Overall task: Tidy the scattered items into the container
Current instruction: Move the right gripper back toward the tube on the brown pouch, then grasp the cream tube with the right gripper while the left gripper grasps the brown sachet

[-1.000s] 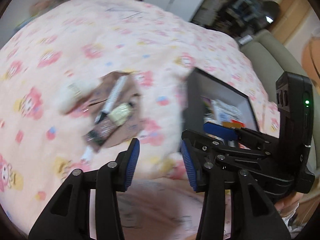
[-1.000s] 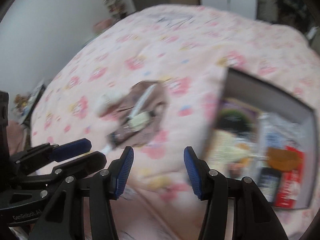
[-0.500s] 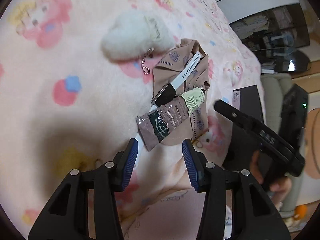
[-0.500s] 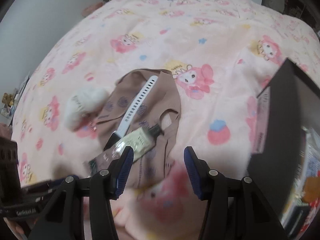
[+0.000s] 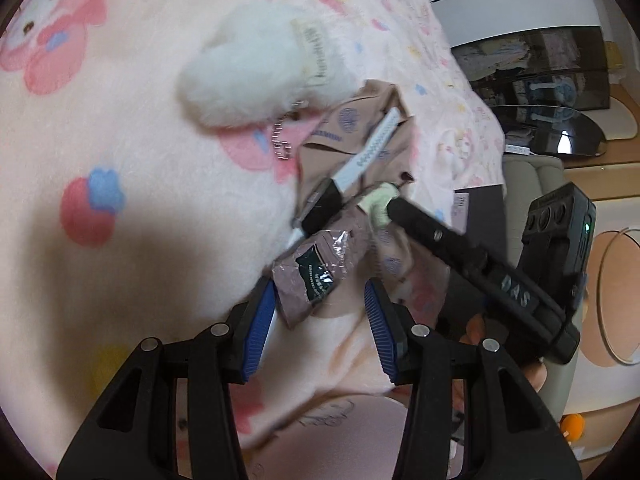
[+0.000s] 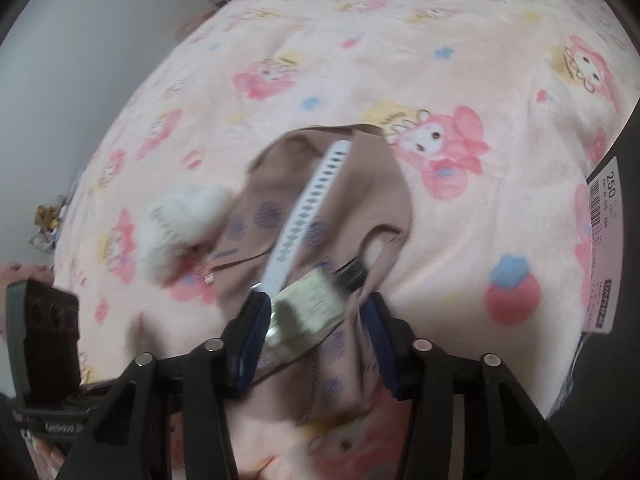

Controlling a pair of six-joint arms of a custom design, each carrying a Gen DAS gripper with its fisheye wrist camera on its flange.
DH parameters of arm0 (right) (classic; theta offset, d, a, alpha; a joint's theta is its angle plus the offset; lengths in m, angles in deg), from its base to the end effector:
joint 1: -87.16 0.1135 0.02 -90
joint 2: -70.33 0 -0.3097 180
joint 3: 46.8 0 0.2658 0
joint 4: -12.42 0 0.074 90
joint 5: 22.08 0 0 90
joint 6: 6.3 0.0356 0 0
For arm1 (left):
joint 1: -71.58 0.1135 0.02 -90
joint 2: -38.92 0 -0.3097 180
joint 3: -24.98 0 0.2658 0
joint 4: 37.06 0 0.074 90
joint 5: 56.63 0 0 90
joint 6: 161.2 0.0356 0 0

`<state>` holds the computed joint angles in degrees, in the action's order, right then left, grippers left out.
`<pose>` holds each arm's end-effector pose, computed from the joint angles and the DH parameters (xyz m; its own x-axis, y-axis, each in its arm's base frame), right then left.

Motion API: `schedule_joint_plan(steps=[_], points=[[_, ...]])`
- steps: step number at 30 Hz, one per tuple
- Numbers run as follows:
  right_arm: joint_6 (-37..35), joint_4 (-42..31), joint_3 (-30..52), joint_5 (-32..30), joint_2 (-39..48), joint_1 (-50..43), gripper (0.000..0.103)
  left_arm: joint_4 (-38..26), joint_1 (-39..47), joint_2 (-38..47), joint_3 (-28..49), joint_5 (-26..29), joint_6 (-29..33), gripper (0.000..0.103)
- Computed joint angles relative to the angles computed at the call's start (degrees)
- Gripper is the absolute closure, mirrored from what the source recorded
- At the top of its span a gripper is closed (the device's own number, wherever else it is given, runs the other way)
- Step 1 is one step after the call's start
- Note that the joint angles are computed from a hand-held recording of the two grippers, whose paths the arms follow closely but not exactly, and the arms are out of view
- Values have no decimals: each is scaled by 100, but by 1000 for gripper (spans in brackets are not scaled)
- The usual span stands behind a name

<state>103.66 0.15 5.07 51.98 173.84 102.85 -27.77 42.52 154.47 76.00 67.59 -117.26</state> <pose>0.2909 0.0919 0.1090 -0.9412 0.0766 -0.3292 -0.0586 0.9223 0.3820 0.2760 -0.1763 0.0680 -0.9893 -0.1314 -0.0629 -0.0439 0.6808 -0.7311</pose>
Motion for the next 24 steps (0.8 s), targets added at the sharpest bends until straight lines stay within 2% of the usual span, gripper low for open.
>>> schedule_joint_plan(steps=[3,6,9,13,19,21,24], points=[[36,-95,-248,-418,-435,151,68,281,-99,-357,-325,0,-114,57],[118,-222,-449,-155,-901,475,68,61,-177,-640,-465,-351,-107,57],[320,-203,-521,272,-1054,422,68,90,-43,-614,-566,-266,-151,57],[255,-350,-204,292,-675,-44,66,-89,-64,-313,-336,-188,34,57],[-25,-443,404,334,236,-123,66,96,-17,101,-170,70,66,58],[-24,-328,505,189,531,-176,61,106,37,226,-106,137,61,59],[43,-19,486,-229,767,-266,60,138,83,329,-66,228,59,60]])
